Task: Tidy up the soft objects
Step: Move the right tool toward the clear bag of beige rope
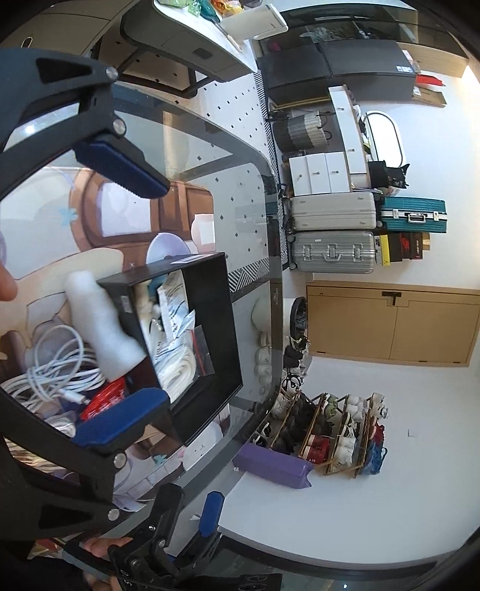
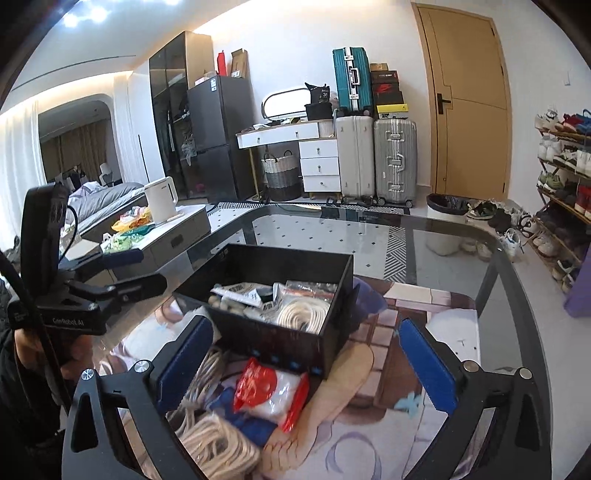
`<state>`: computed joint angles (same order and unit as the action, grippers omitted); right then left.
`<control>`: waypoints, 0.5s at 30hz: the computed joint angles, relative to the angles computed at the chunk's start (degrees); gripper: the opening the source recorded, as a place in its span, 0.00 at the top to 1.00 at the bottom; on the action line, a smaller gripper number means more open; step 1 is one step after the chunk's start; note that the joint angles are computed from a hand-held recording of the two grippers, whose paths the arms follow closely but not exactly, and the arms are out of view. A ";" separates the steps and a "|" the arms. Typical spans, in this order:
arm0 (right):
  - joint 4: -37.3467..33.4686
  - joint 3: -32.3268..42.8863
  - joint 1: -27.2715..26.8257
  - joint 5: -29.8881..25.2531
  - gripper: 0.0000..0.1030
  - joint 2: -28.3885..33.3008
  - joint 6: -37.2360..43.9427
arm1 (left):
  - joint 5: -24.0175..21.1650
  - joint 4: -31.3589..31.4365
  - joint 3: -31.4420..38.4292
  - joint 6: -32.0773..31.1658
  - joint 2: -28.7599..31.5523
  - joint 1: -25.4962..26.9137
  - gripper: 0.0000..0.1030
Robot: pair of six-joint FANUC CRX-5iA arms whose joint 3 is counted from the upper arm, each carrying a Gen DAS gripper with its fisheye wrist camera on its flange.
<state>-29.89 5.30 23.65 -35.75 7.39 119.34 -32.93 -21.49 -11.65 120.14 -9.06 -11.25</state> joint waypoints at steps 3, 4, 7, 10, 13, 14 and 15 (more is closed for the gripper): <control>0.95 -2.15 0.37 0.85 0.01 -1.84 -1.18 | -0.81 -1.61 -0.06 1.38 -0.91 -1.07 0.00; 0.56 -2.57 0.26 0.76 0.01 -2.38 -1.01 | -0.98 -2.19 -0.14 1.87 -1.24 -1.33 0.00; 0.77 -3.77 0.35 0.62 0.01 -3.54 -1.75 | -1.95 -4.20 -0.10 4.03 -1.94 -2.26 0.00; 2.03 -4.99 0.84 0.17 0.01 -4.43 -3.26 | -1.83 -4.62 -0.83 4.83 -2.68 -2.52 0.00; 3.34 -6.71 1.60 -0.10 0.01 -5.59 -3.55 | -1.65 -4.44 -1.52 4.75 -3.11 -2.45 0.00; 3.65 -7.32 1.73 0.10 0.01 -5.98 -3.54 | -1.60 -4.53 -1.72 4.88 -3.21 -2.50 0.00; 3.93 -7.89 1.91 0.13 0.01 -6.36 -3.61 | -1.62 -4.57 -1.80 4.97 -3.20 -2.57 0.00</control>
